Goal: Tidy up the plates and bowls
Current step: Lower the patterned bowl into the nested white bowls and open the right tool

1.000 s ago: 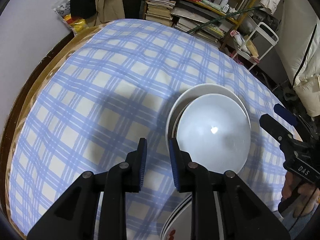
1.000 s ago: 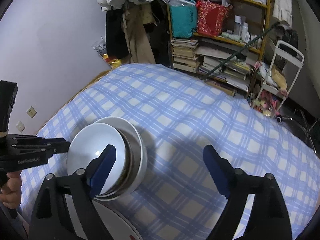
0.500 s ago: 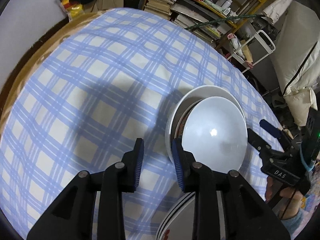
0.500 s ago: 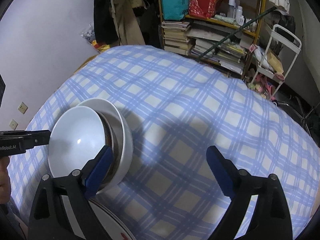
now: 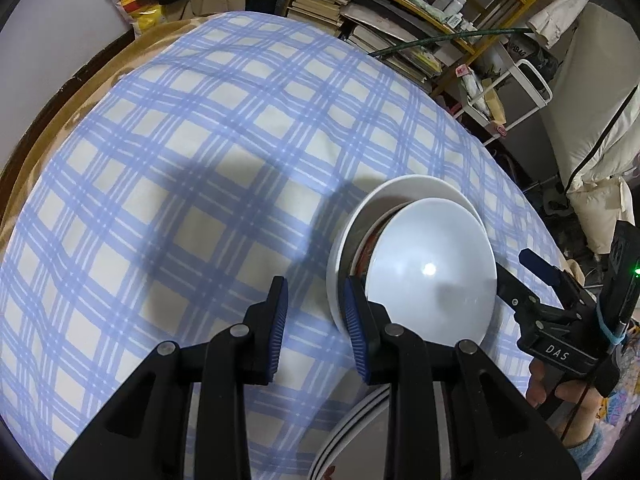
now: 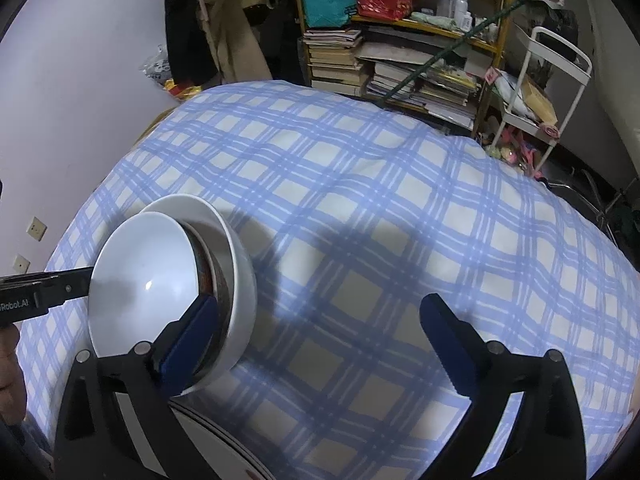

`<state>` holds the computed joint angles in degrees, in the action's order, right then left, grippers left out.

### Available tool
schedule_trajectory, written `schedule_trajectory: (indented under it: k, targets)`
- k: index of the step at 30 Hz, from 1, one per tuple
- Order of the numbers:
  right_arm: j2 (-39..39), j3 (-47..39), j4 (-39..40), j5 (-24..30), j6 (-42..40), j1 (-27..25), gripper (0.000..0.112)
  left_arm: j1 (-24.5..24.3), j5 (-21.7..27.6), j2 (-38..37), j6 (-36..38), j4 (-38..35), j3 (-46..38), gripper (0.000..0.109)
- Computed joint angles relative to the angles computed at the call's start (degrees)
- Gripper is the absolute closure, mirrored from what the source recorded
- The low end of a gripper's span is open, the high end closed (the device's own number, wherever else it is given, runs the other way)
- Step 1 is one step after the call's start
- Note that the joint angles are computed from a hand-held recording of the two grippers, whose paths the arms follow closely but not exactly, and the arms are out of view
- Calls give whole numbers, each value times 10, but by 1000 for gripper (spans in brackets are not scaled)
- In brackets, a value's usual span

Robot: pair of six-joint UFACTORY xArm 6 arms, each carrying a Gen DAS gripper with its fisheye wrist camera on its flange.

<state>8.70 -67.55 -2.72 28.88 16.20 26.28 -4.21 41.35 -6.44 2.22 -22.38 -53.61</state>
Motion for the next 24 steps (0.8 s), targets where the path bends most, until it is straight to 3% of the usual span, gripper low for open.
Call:
schedule_trajectory:
  k: [7,14,16,18,24]
  targets:
    - [5,-14,17,23,-9,-2,9,-12,27,13,-61,81,-29,81]
    - [1,-11,-17,20,13,3,11,-16,34,13,-82,124,-35,81]
    - [1,-10,-28,17,23,2,11,-18,35,15,-72,119,-36,80]
    - [5,-17,-85,28,65,4,11,-21,29,15,-71,128,-33,80]
    - [6,-19,-75,31,57,4,11,-11,32,19,-60,98,-34,80]
